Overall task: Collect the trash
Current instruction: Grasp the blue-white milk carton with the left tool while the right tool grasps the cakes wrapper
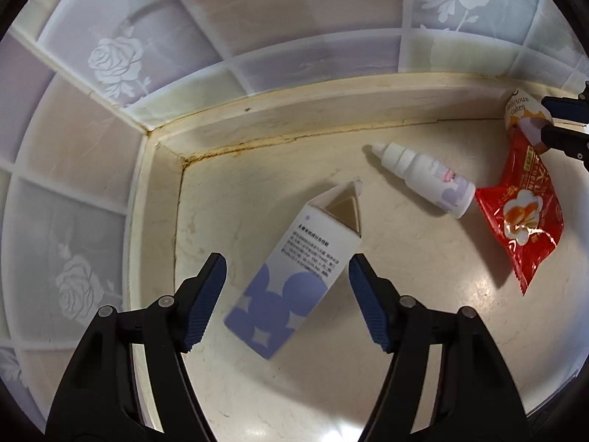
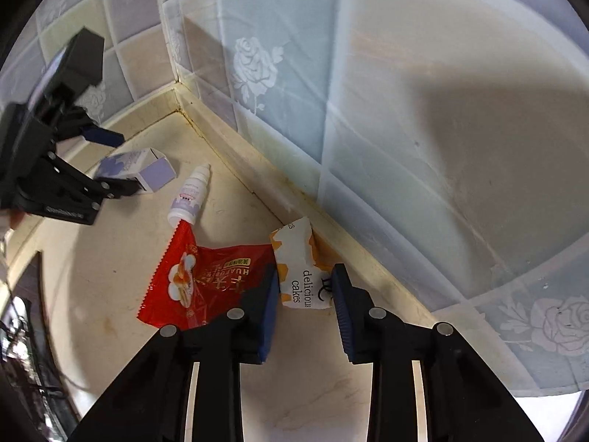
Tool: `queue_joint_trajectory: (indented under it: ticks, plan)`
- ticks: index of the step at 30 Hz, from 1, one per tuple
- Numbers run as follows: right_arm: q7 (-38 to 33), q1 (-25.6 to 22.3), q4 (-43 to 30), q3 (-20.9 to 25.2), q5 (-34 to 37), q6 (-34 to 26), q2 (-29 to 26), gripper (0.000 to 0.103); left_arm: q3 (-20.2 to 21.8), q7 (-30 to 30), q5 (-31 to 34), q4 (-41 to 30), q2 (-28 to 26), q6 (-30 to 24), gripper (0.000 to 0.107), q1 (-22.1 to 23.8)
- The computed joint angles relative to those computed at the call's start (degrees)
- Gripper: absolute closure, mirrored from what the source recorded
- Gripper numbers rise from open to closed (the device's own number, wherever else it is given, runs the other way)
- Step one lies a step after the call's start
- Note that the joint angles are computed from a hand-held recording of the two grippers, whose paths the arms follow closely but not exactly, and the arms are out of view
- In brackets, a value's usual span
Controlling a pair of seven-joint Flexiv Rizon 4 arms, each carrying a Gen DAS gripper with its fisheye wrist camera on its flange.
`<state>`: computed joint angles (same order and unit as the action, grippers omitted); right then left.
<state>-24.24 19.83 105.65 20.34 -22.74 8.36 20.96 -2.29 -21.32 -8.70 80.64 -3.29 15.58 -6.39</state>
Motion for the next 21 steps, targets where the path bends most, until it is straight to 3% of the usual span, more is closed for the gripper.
queue_joint_trajectory:
  ticks: [2,3,6,9,12,15,21]
  plan:
    - [0.01,-0.04,0.23,0.08,0.1,-0.22,0.22,0.074,-0.17,-0.13,-0.34,-0.77,-0.6,-1.63,0.045,0.04]
    - [-0.02,-0.03,0.16,0.12,0.17,-0.6,0.07,0.074,-0.23,-0.16,-0.18,-0.87,-0.72,-2.02,0.055,-0.05]
    - [0.05,0.03,0.49,0.05,0.46,0.1,0.15,0.073,-0.22,0.15,1.04,-0.23,-0.42,-2.3,0.066,-0.39]
    - [-0.72,0.44,0.0,0.01,0.16,0.63,-0.87,0.067,-0.1,0.06,1.81,0.44,0.11,-3.09,0.075,-0.57]
    - [-1.14,0.83,-0.25,0.03,-0.11,1.0,-1.71,0.067,-0.01,-1.74,2.51,0.51,0.51,-4.03,0.076,-0.62]
    - [-1.62,0.83,0.8,-0.68,1.37,3.06,-0.92,0.074,0.08,-4.28,2.71,0.07,0.91,-4.84,0.076,-0.49]
    - [-0.14,0.41,1.44,0.15,2.25,5.56,1.09,0.075,0.32,-10.75,3.58,-4.67,1.46,-11.06,0.076,0.25]
